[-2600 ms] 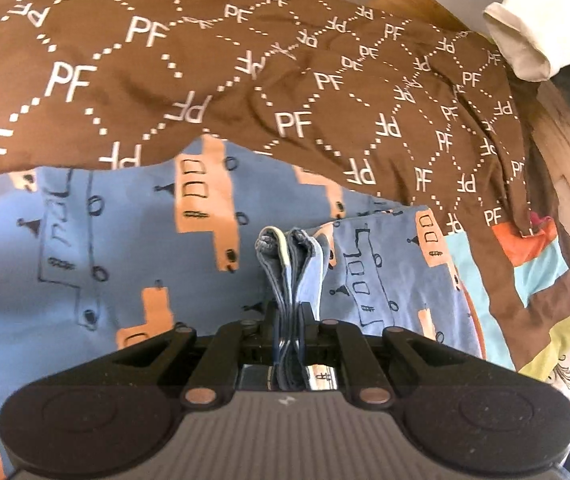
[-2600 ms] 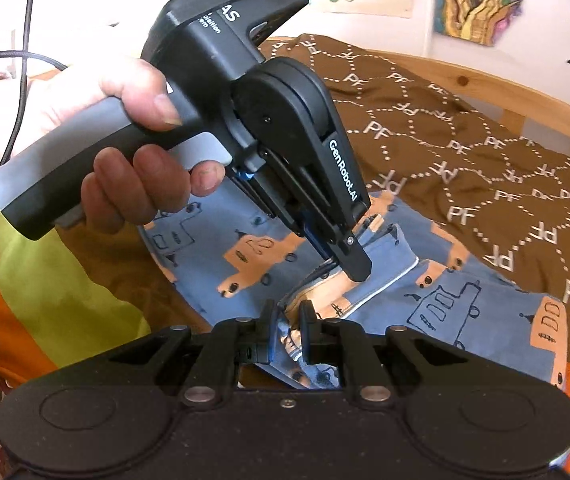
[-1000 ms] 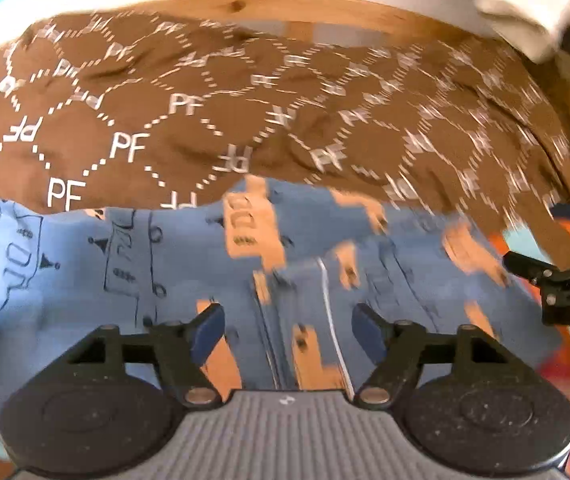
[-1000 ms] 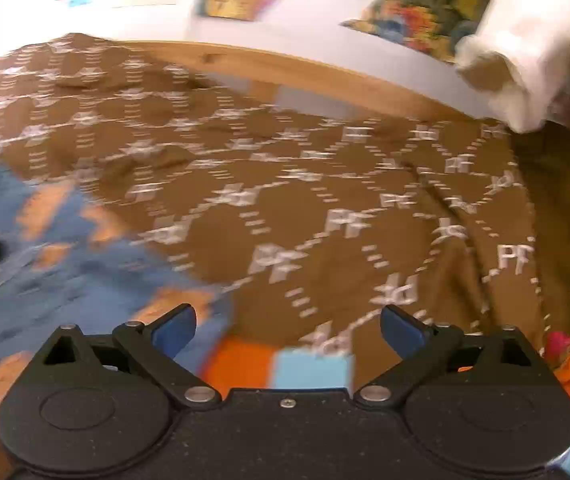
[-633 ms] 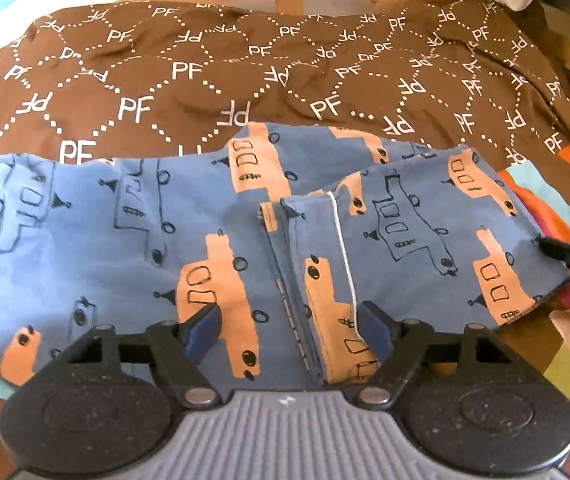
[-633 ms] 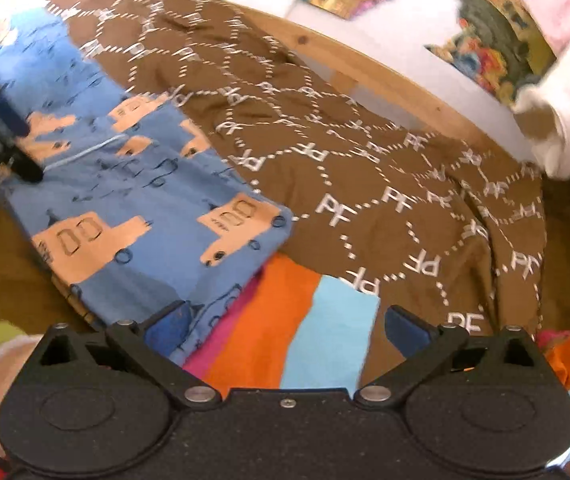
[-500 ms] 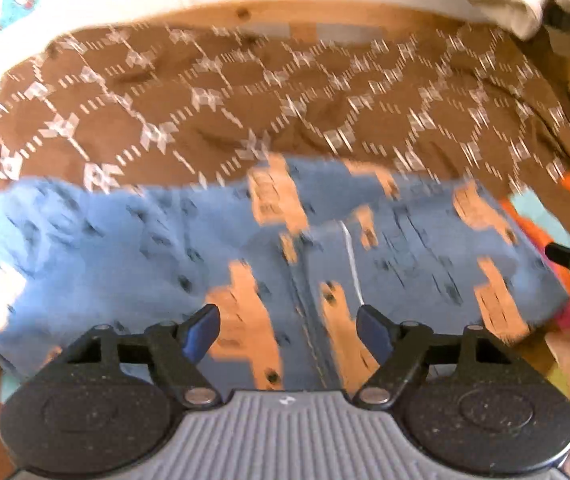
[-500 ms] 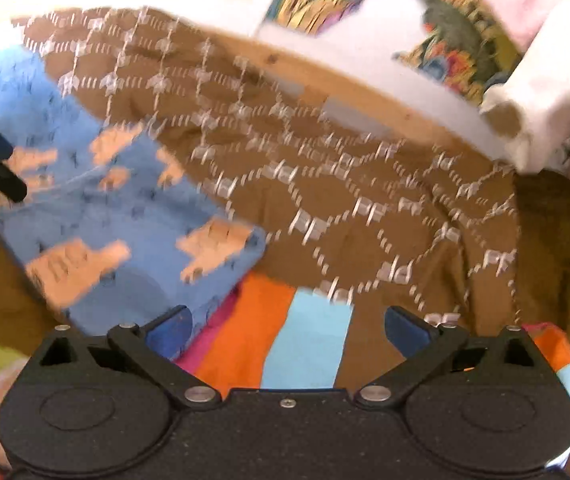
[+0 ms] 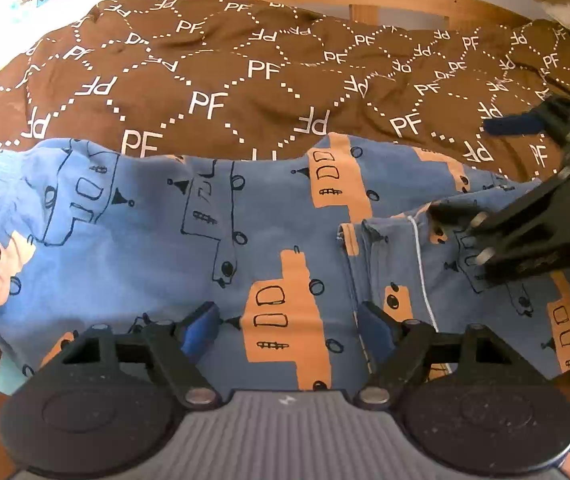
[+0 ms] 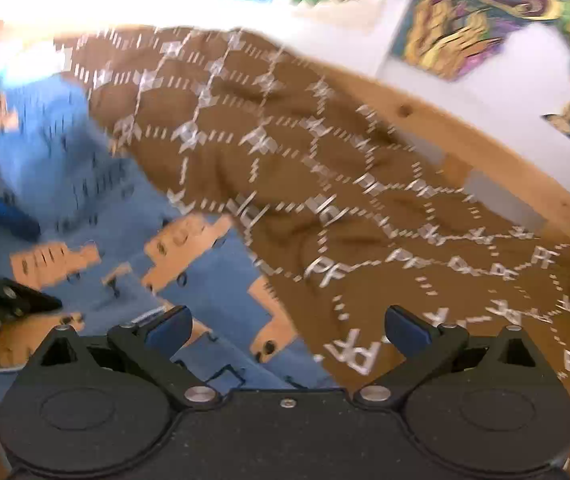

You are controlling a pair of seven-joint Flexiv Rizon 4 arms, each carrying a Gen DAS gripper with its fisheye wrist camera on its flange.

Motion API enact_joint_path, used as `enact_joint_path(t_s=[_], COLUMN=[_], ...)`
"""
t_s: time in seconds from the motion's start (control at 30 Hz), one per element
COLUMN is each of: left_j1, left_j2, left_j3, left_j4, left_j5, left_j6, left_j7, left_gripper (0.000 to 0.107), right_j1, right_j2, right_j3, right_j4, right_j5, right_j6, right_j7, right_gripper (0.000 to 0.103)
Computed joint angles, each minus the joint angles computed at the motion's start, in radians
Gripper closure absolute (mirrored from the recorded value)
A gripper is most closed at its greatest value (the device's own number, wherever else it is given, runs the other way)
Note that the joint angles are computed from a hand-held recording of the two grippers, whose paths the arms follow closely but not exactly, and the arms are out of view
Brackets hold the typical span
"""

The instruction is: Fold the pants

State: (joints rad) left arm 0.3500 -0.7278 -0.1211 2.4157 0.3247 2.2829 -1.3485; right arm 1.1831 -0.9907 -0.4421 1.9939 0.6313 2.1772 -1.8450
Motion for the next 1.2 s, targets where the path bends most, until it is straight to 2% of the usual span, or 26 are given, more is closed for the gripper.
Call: enact_joint_path(t_s=[0.07, 0.17, 0.27, 0.37, 0.43, 0.53, 0.6, 0.7, 0.77, 0.87, 1.0, 1.07, 1.1, 1.2], left_j1=[0.007, 0.03, 0.045, 0.068, 0.11, 0.17, 0.187, 0.091, 0.032, 0.058, 0.126, 0.173, 0.182, 0.225], left_j2=[0.008, 0.013, 0.012, 0.017, 0.026, 0.031, 0.025, 0.002, -0.012, -0.007, 0.004, -0.002, -0.001, -0.002], left_j3=[-0.012, -0.028, -0.039, -0.059, -0.091, -0.125, -0.112, 0.021, 0.1, 0.135, 0.133, 0.113, 0.107, 0.073], left_j4=[-0.007, -0.008, -0.011, -0.008, 0.0, 0.026, 0.048, 0.081, 0.107, 0.137, 0.107, 0.064, 0.049, 0.004], left_j5=[0.001, 0.018, 0.03, 0.04, 0.06, 0.097, 0.13, 0.106, 0.047, 0.013, 0.01, 0.049, 0.052, 0.095], left_j6=[-0.026, -0.045, -0.053, -0.067, -0.084, -0.057, 0.016, 0.245, 0.386, 0.469, 0.434, 0.4, 0.374, 0.312], left_j7=[-0.003, -0.003, -0.002, -0.013, -0.032, -0.07, -0.084, -0.056, -0.041, -0.097, -0.185, -0.239, -0.259, -0.333], left_gripper=[0.024, 0.024, 0.023, 0.02, 0.016, 0.009, 0.009, 0.009, 0.009, 0.009, 0.009, 0.011, 0.015, 0.02], right_j1=[0.024, -0.012, -0.005, -0.011, -0.018, 0.008, 0.045, 0.078, 0.086, 0.056, 0.046, 0.034, 0.022, -0.023], right_j2=[-0.033, -0.017, -0.002, 0.041, 0.083, 0.13, 0.148, 0.14, 0.124, 0.119, 0.069, 0.058, 0.059, 0.058], right_j3=[-0.032, 0.005, 0.001, 0.031, 0.068, 0.102, 0.114, 0.152, 0.176, 0.219, 0.189, 0.163, 0.157, 0.172], right_j4=[-0.023, -0.01, 0.006, 0.046, 0.083, 0.129, 0.145, 0.144, 0.126, 0.113, 0.005, -0.069, -0.106, -0.189], right_j5=[0.018, -0.004, 0.033, 0.068, 0.091, 0.17, 0.261, 0.379, 0.45, 0.45, 0.496, 0.526, 0.535, 0.522], right_j6=[-0.04, 0.002, 0.039, 0.084, 0.121, 0.161, 0.176, 0.232, 0.261, 0.265, 0.284, 0.241, 0.201, 0.134], right_j7=[0.007, 0.037, 0.031, 0.013, -0.001, -0.029, -0.051, -0.073, -0.095, -0.133, -0.269, -0.372, -0.42, -0.487], right_gripper=[0.001, 0.001, 0.001, 0.001, 0.001, 0.001, 0.001, 0.001, 0.001, 0.001, 0.001, 0.001, 0.001, 0.001])
